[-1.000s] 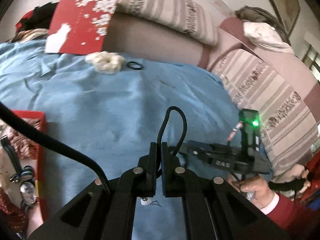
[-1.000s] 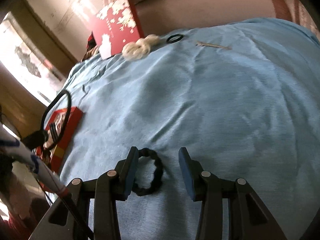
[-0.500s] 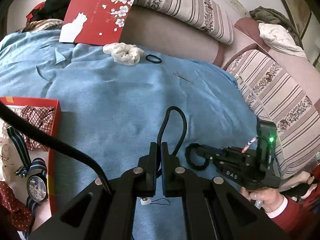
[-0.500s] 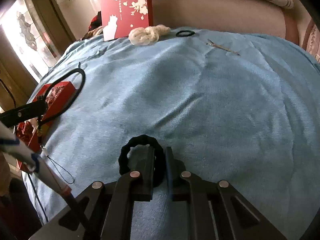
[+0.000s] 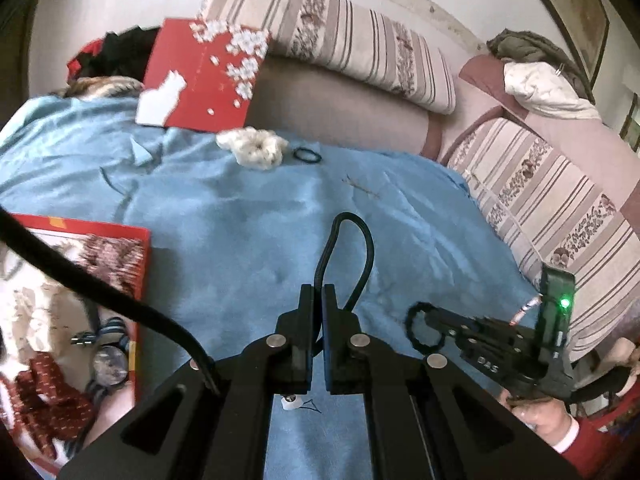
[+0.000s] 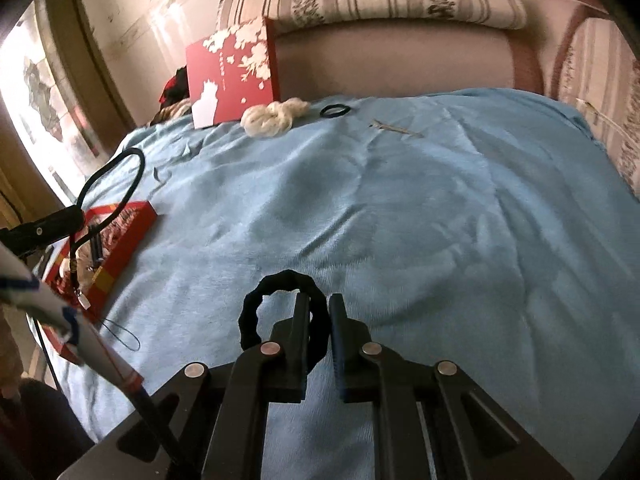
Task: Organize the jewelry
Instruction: 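Carry the lanyard and beaded ring into the red tray and open both tools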
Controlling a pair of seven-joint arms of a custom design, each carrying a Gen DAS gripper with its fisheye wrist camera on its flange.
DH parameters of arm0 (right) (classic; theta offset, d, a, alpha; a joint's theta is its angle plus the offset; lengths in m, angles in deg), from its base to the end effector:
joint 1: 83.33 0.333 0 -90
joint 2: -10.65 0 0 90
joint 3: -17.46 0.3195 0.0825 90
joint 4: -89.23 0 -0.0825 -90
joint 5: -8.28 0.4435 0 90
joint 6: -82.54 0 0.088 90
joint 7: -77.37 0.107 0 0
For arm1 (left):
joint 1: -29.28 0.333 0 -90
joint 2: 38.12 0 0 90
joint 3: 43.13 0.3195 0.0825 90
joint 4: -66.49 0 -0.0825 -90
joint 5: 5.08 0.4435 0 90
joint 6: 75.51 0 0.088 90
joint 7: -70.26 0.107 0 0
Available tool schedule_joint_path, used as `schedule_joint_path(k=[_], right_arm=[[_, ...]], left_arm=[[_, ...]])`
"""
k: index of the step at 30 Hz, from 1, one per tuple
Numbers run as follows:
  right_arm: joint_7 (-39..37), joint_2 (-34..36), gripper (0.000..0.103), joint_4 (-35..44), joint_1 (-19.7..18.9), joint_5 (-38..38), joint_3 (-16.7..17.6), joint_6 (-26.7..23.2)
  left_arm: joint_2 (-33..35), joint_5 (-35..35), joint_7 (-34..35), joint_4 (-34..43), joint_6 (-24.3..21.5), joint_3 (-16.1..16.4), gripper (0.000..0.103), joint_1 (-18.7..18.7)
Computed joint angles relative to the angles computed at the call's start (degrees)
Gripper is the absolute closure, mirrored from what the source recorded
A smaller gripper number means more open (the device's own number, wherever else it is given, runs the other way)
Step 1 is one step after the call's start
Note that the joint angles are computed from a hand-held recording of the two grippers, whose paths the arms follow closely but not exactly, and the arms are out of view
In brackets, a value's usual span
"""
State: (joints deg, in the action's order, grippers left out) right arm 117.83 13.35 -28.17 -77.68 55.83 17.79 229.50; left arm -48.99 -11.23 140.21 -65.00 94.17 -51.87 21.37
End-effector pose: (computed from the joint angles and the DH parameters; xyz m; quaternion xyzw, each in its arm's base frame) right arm 0.6445 0.0560 0.4372 -0.7678 0.5290 -0.0800 0.3525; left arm 0.5598 -0.1633 0.5023 -0.6887 0.5949 -0.3778 0.1706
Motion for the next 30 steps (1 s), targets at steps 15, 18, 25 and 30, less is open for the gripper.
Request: schedule_joint_path(k=[15,18,25,30], right_arm=[[2.9,-10.7,0.092,-5.9,6.7,-2.9,-0.3,0.0],[2.8,-11.0,0.092,-5.5,8.8,-3.5,0.2,-0.2],[2.0,-8.9,0.092,-2.2,12.8,-2.0,1.8,-2.4],[4.8,-3.5,0.092,2.6,14.2,-3.0,4.1,-5.0]], left_arm=[[-15.4,4.1,-9.0,-13.2,3.7,0.9,0.1,8.8],[-16.8,4.6,-10.1,-13.9,3.1,1.6,0.1,11.3],[-16.9,10.1,-14.1,-12.8,-2.0,0.2,0.1,20.8],[-13.2,6.3,-12.0,-12.5,-1.8,7.0,0.1,18.0]])
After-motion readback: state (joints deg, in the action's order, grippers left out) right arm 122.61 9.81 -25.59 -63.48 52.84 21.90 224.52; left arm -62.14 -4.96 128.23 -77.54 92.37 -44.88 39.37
